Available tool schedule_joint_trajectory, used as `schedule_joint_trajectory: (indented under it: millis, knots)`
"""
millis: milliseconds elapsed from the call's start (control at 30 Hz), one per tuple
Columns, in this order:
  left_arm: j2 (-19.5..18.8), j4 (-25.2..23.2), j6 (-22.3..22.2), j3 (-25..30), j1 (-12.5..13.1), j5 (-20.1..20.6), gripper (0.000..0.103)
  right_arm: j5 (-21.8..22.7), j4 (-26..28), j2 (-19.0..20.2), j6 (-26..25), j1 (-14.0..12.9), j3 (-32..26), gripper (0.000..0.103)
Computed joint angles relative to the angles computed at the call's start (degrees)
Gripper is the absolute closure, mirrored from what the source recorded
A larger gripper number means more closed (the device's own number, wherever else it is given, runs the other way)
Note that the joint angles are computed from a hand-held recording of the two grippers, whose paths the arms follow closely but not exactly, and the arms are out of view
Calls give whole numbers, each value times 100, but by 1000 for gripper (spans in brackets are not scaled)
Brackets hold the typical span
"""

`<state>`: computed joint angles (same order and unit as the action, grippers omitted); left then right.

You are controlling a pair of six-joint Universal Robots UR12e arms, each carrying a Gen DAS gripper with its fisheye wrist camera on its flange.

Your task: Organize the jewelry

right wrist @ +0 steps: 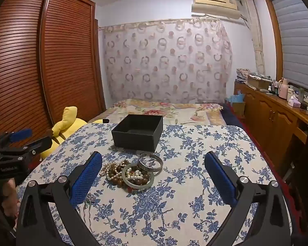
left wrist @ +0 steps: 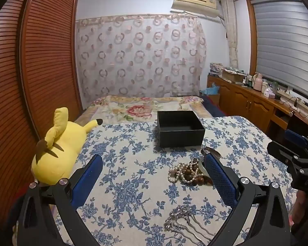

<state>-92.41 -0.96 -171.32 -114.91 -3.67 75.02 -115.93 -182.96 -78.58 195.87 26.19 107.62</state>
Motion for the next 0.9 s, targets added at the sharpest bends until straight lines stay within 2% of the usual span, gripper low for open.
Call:
schedule_joint_trajectory:
  millis: [900]
  knots:
    - [-8, 62, -43, -9, 11, -40, 7, -26, -10, -41, 13, -16, 20, 2]
